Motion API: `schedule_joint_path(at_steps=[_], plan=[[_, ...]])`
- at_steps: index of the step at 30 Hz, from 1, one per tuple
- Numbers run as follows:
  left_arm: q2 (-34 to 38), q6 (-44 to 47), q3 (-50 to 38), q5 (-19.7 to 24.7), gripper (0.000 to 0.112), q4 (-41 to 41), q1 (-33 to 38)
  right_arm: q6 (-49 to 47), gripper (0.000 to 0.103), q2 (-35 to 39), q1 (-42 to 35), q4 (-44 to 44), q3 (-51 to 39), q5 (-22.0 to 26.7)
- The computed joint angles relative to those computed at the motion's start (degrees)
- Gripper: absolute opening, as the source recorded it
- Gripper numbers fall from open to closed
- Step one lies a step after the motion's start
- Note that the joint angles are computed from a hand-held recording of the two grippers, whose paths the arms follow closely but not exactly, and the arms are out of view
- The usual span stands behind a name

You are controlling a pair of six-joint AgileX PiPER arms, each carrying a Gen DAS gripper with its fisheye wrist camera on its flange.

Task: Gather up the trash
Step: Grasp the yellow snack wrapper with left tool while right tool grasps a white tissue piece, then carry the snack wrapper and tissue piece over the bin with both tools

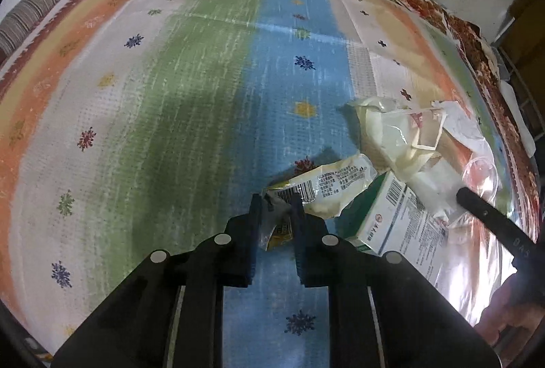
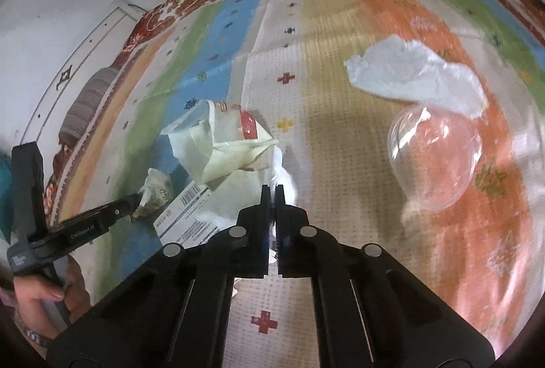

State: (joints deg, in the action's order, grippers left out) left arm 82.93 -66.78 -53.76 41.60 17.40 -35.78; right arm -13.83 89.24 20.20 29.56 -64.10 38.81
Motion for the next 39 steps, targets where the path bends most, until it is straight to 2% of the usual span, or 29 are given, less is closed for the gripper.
schedule_joint_path(at_steps=[7,16,20,31,34,39], plan=[[-4.25,-5.76,-0.48,3.25,0.016,1.48,-3.11,-0.03,0.001,-5.11,-1.45,-1.42,-0.23,3.21],[-4.68,-11.02,-2.91,8.11,0.015,1.74,-7.83,-0.64,0.001,-11.79,-3.12,-5.65,-2.6,8.31],[-4.71,-12.68,-5.87,11.68,0.015,3.74,-11.2,-0.37,0.001,-14.45,-1.58,-10.15,-3.22,9.16],[-3.18,-14.4,-13.41,20.56,0.015,4.65,-18.0,-2.76,0.001,-22.3,-2.02,-10.06,-3.71,15.76],[-4.01,-15.71,-13.7,21.8,0.015,3.43,-18.71,-3.26,0.001,-24.24,-2.64,-8.79,-3.42,17.75],[-4.55,-18.68,-15.79,25.42,0.015,4.78,-23.19,-2.01,0.001,-28.08,0.02,-11.1,-2.96,20.27]])
